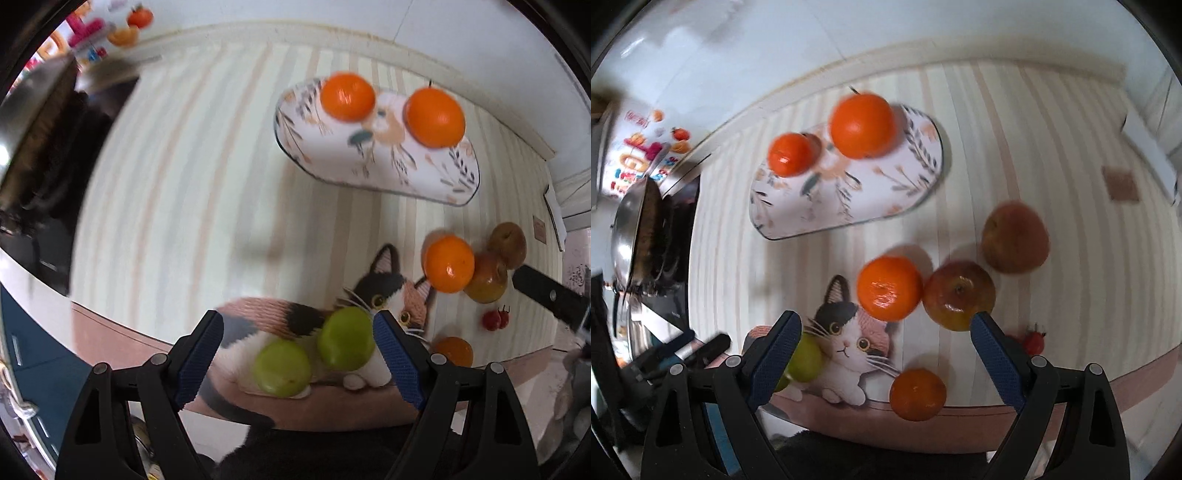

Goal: Organize fruits
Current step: 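Grasp a green apple with the left gripper while the right gripper grasps a tangerine, then carry the green apple and tangerine onto the floral plate and release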

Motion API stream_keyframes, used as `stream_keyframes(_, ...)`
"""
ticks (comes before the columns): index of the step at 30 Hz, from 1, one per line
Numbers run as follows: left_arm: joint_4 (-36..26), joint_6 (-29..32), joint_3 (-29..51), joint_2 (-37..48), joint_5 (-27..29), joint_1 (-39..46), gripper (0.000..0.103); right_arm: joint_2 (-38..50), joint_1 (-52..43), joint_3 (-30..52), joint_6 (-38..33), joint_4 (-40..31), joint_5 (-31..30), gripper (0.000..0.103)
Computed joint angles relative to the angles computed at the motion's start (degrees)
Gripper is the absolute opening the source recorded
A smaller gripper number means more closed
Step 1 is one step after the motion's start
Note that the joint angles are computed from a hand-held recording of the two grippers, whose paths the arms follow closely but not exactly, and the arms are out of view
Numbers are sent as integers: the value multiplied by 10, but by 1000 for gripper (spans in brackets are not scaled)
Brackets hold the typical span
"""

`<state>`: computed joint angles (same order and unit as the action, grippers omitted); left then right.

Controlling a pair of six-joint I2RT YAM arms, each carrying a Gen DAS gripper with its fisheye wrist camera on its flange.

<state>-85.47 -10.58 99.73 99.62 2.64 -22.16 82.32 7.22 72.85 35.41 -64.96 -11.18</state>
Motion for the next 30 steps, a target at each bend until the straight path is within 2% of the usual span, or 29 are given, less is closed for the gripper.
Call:
stream_keyframes(4, 13, -2, -24, 28, 29, -28, 82, 20, -34, -34, -13, 44, -35, 94)
stream_keyframes(7, 23, 1, -35, 52, 21, -54, 80, 51, -28, -20, -30, 53, -47, 84)
stream_keyframes(10, 34, 8, -49, 80, 7, -80, 76, 99, -8, 15, -58, 50, -31, 80)
stream_keyframes(12, 40, 8, -57, 93, 3, -88, 58, 140, 9, 51, -80, 36, -17, 76)
stream_keyframes(14, 49, 7, -64, 98, 25, -90, 48, 175, 18, 78, -103, 19, -15, 75)
stream_keyframes(18, 60, -10, -60, 99, 8, -102, 47, 225, 45, 110, -133, -7, 21, 73)
stream_keyframes(24, 66, -29, -38, 112, 6, -78, 47, 257, 71, 119, -164, -7, 74, 69)
stream_keyframes(30, 59, -36, -11, 131, 23, -58, 47, 259, 71, 107, -178, 10, 72, 67)
